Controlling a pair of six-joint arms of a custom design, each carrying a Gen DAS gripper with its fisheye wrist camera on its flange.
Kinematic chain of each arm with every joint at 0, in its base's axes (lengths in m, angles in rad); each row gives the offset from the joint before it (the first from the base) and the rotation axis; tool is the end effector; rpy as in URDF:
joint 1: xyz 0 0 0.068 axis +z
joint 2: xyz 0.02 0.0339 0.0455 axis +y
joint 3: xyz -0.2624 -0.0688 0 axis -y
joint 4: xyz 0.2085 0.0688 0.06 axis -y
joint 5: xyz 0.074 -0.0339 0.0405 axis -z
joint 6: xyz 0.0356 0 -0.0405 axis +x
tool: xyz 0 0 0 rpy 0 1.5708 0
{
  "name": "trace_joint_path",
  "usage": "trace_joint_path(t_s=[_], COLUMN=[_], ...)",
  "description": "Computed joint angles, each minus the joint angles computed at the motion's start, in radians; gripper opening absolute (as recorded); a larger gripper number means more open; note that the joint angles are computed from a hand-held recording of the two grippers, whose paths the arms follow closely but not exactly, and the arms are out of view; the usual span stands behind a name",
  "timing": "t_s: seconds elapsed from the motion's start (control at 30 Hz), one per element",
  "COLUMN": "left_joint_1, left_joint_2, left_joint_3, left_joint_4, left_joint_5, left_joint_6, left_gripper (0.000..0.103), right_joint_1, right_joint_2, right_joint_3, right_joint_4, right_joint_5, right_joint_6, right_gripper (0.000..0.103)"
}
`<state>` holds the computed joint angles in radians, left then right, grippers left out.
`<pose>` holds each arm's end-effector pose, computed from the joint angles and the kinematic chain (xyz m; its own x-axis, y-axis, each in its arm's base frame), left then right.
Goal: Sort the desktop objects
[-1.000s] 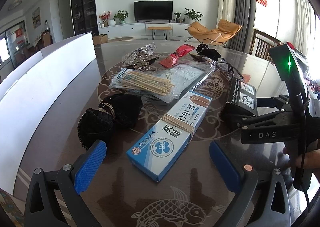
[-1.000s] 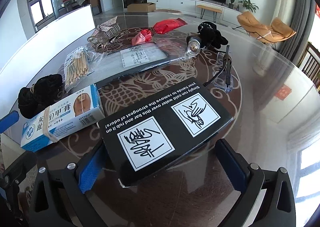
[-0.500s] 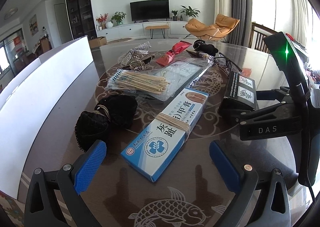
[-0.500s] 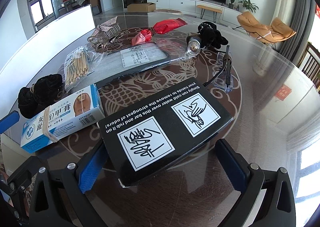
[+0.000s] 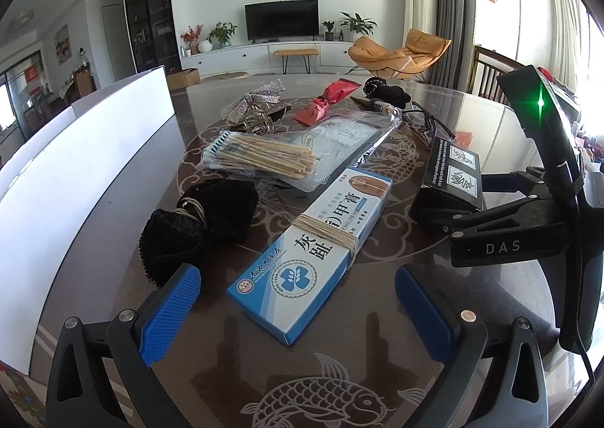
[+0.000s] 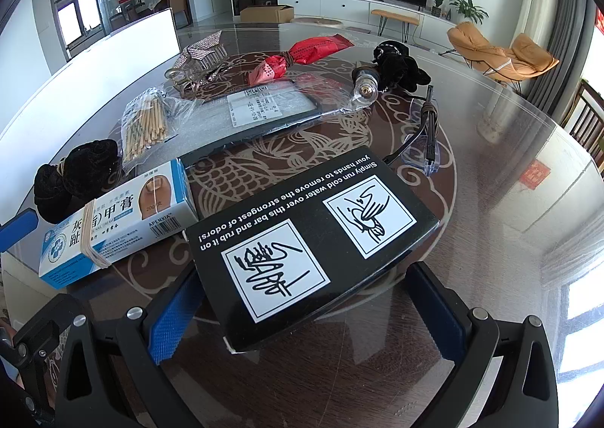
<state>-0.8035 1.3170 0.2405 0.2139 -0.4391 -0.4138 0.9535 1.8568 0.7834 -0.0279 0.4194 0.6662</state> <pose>0.1323 -0.1154 0.1317 -0.6675 0.1679 -0.7254 0.2087 0.9774 0.0341 0.1822 0.2317 0.1156 -0.8002 -0.1522 -0.5801 -0.1827 0.9832 -0.0059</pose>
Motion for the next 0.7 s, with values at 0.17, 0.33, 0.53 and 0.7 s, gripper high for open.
trace_joint_path(t_s=[0.17,0.33,0.53,0.7], left_joint_1=[-0.007,-0.03,-0.025,-0.026], left_joint_2=[0.015,0.025,0.03,0.03], left_joint_3=[0.006,0.009,0.015,0.018], left_joint_4=[0.003,0.003,-0.002,-0.005], left_joint_5=[-0.006,-0.033,-0.025,-0.03], left_joint_6=[-0.002,-0.006,-0.003,-0.002], left_gripper=[0.103,0.103,0.103,0.103], right_joint_1=[-0.002,-0.001,-0.002,-0.002], right_joint_2=[-0.001,-0.001,-0.001,-0.001], right_joint_3=[-0.002,-0.002,-0.003,-0.002], right_joint_4=[0.002,0.002,0.002,0.002], right_joint_5=[-0.001,-0.001,-0.001,-0.001], right_joint_6=[-0.002,-0.001,-0.002,-0.001], right_gripper=[0.103,0.103,0.103,0.103])
